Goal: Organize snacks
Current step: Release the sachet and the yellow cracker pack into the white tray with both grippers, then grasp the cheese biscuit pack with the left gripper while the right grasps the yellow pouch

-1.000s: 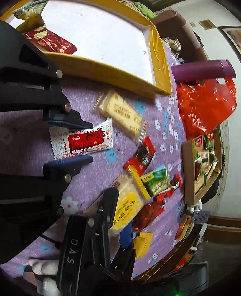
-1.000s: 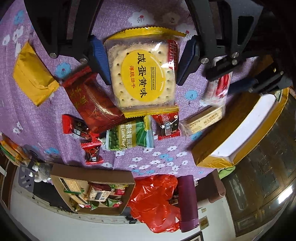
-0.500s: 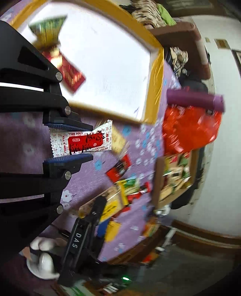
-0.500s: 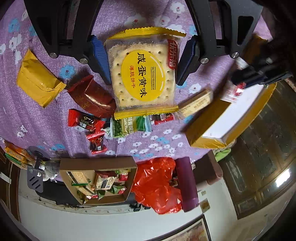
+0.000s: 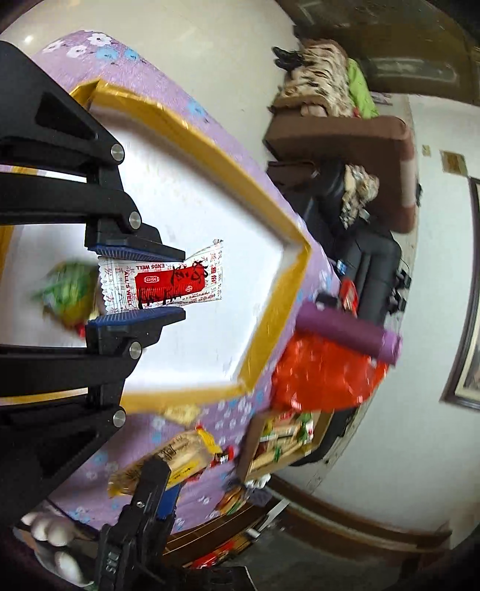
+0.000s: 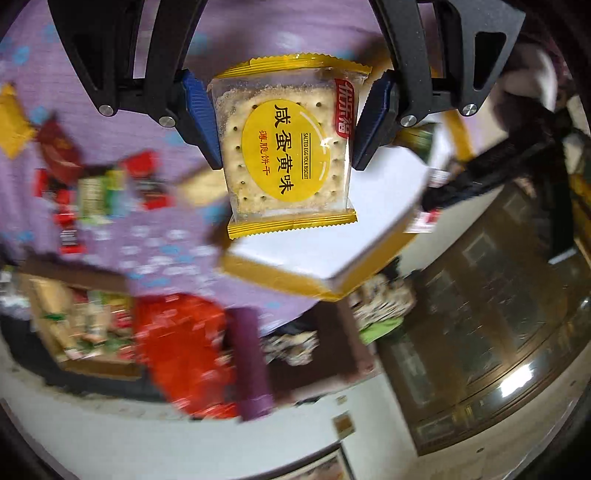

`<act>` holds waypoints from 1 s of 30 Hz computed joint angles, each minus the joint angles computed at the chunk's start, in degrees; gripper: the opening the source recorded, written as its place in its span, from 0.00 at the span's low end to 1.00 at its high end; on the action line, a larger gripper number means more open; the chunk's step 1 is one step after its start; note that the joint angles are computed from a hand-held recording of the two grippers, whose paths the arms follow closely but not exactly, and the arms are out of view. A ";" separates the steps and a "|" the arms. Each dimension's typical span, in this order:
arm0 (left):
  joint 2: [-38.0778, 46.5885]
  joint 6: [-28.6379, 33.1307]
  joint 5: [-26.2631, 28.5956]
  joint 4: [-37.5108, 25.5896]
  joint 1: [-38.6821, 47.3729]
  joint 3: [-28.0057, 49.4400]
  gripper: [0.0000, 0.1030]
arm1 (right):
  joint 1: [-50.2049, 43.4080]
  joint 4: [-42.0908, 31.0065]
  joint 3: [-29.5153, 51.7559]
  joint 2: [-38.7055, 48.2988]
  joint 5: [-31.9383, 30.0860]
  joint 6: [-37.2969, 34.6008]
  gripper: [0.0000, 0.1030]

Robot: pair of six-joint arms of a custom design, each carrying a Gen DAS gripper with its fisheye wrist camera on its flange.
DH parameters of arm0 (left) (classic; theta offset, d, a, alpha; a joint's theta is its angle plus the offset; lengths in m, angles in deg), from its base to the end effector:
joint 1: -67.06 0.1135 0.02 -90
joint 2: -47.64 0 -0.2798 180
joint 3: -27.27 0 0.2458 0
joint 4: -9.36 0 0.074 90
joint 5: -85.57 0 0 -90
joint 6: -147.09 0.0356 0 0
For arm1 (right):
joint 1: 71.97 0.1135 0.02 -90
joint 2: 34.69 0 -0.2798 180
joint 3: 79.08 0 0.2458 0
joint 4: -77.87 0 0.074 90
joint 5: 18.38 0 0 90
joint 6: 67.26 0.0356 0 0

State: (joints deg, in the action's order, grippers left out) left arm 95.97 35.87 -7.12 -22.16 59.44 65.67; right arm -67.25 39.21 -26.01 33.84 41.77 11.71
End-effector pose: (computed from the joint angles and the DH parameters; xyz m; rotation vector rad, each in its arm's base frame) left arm 0.1570 -0.0193 0.2076 -0.2967 2.2827 -0.2062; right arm 0.2138 0.0354 0.2234 -0.5401 2.3757 0.6028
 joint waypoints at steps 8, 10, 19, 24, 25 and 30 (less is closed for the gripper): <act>1.83 4.48 11.44 2.80 13.71 -2.30 0.22 | 17.83 7.73 5.42 14.66 9.90 12.44 0.67; 0.88 5.51 14.75 2.45 16.99 -2.69 0.22 | 19.87 8.90 6.44 17.51 11.05 13.94 0.67; -6.55 5.80 23.65 -4.34 25.48 -2.59 0.26 | 19.90 10.37 4.86 16.03 9.82 14.04 0.68; -14.34 4.13 24.60 -10.69 23.22 -1.71 0.29 | 9.27 5.28 1.13 6.35 4.06 7.77 0.68; -15.84 3.43 23.97 -11.76 21.74 -1.41 0.34 | 6.05 3.67 0.73 4.64 2.65 5.79 0.68; -19.81 -3.63 14.33 -13.27 7.15 0.02 0.41 | -19.65 -5.53 2.09 1.98 -5.59 -9.80 0.69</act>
State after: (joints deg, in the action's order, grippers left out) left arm 76.16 32.24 7.21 -35.43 66.59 65.69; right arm -86.90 33.68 -23.92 35.82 36.18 1.92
